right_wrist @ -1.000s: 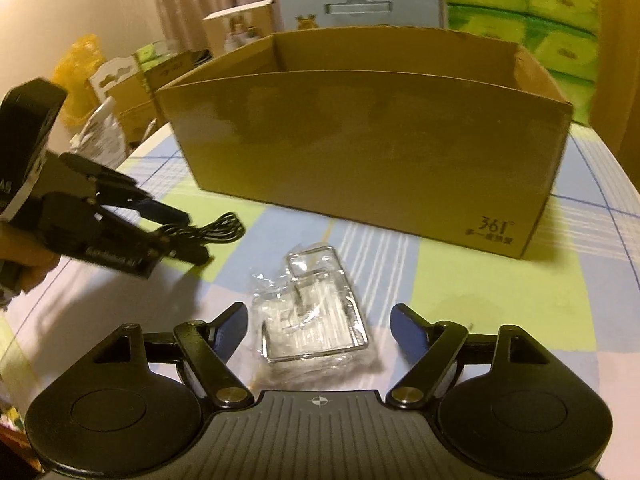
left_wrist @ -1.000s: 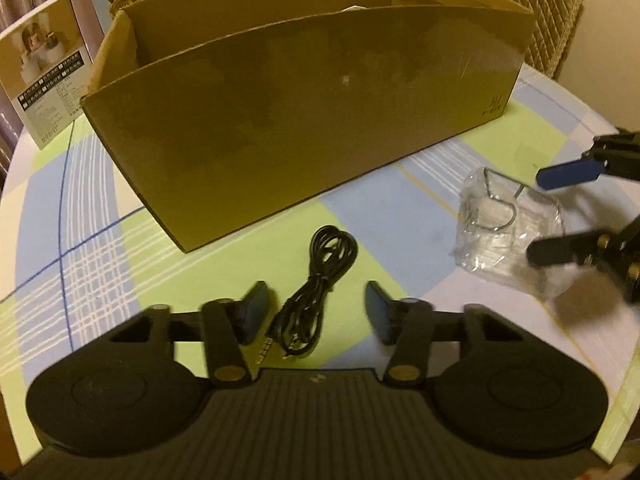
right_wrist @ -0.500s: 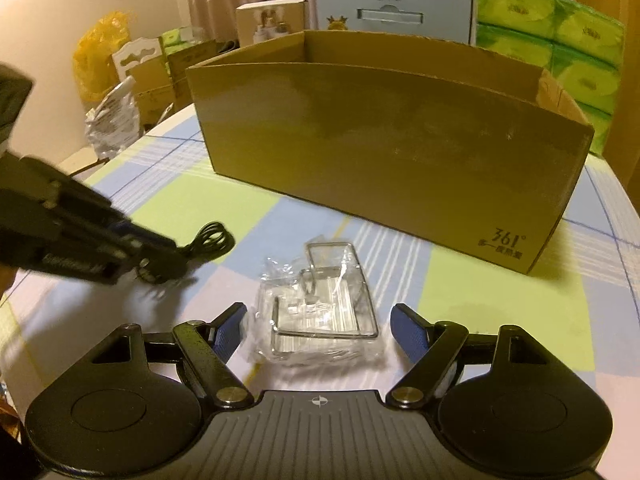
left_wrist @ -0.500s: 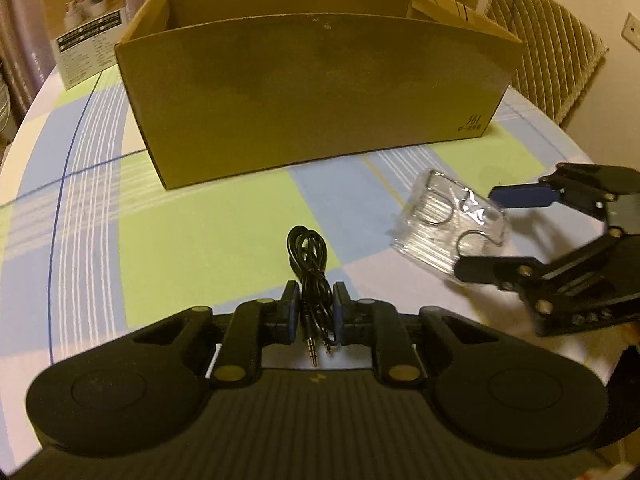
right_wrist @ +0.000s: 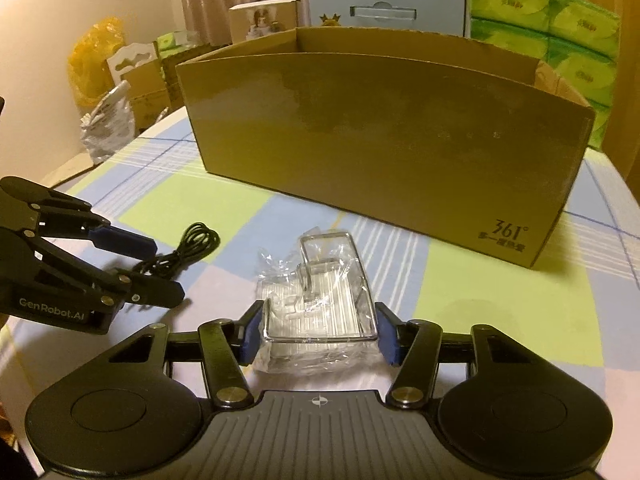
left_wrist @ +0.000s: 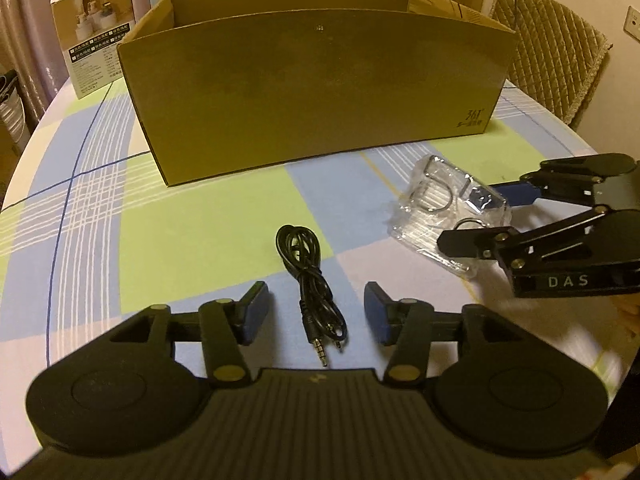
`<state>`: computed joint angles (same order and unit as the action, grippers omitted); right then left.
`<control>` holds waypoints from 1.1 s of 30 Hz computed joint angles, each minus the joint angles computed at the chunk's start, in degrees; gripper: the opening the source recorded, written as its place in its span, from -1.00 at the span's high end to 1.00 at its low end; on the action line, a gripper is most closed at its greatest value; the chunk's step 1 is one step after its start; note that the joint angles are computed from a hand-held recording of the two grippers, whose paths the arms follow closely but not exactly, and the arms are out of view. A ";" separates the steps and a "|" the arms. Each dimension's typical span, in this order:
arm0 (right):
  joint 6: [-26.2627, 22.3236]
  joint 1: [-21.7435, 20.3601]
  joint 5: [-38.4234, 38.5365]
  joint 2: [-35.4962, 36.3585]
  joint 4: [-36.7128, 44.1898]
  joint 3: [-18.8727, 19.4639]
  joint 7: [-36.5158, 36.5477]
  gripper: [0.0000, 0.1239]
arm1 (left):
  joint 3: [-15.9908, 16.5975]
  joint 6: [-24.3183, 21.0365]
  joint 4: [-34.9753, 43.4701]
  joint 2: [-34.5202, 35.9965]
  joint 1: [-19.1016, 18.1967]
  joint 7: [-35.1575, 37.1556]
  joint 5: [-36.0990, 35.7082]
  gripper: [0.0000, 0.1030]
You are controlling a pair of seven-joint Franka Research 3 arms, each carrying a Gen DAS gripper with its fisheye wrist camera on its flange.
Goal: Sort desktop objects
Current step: 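Grasp the black audio cable with the left tool while the right tool holds the hook bag, then lift the cable and hook bag and carry both over the cardboard box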
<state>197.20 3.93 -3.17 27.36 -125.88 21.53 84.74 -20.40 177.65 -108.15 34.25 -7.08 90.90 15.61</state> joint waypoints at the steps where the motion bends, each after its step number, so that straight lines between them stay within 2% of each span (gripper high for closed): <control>1: 0.25 1.01 0.82 -0.27 -0.23 -0.91 0.03 0.14 | 0.33 0.07 0.07 0.04 -0.33 -0.18 0.08 0.08; 4: 1.10 4.41 4.08 -1.36 -1.38 -3.97 0.45 0.14 | 0.17 -0.32 0.33 0.20 -0.40 -0.16 0.19 0.11; 7: 1.69 5.28 5.50 -2.44 -2.84 -4.80 1.48 0.14 | 2.39 -0.14 0.16 -0.28 -2.68 -1.55 0.66 0.16; 10: 2.25 6.41 6.72 -3.67 -4.42 -5.79 2.49 0.14 | 5.11 0.38 -0.40 -1.07 -5.32 -4.37 1.08 0.37; 12: 2.41 6.85 7.32 -4.51 -5.42 -6.20 3.33 0.15 | 6.55 1.00 -1.14 -1.68 -6.75 -6.00 1.79 0.66; 14: 2.61 7.26 7.59 -5.28 -6.41 -6.53 4.02 0.15 | 8.73 1.95 -2.25 -2.53 -8.84 -8.05 2.81 0.75; 16: 2.65 7.01 7.35 -6.05 -7.37 -6.31 5.05 0.15 | 9.70 3.00 -3.69 -3.39 -9.86 -9.82 3.54 0.76; 18: 2.85 7.41 7.54 -6.88 -8.40 -6.61 5.89 0.15 | 8.17 3.46 -4.91 -3.97 -8.61 -10.60 3.59 0.77; 23: 3.55 7.82 7.37 -9.22 -11.53 -6.98 8.62 0.15 | 7.46 5.29 -8.26 -5.81 -8.54 -12.94 4.25 0.78; 27: 4.21 10.71 9.91 -11.40 -14.13 -9.38 9.48 0.15 | 6.27 5.86 -9.59 -6.58 -8.05 -13.96 4.64 0.78; 33: 4.23 12.13 11.16 -14.21 -17.06 -10.73 10.94 0.16 | 7.12 7.25 -11.61 -8.02 -9.51 -16.22 4.99 0.78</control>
<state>201.43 16.06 7.99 13.15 -142.94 10.81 95.68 -13.29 184.90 -119.76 26.23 -16.59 74.68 20.60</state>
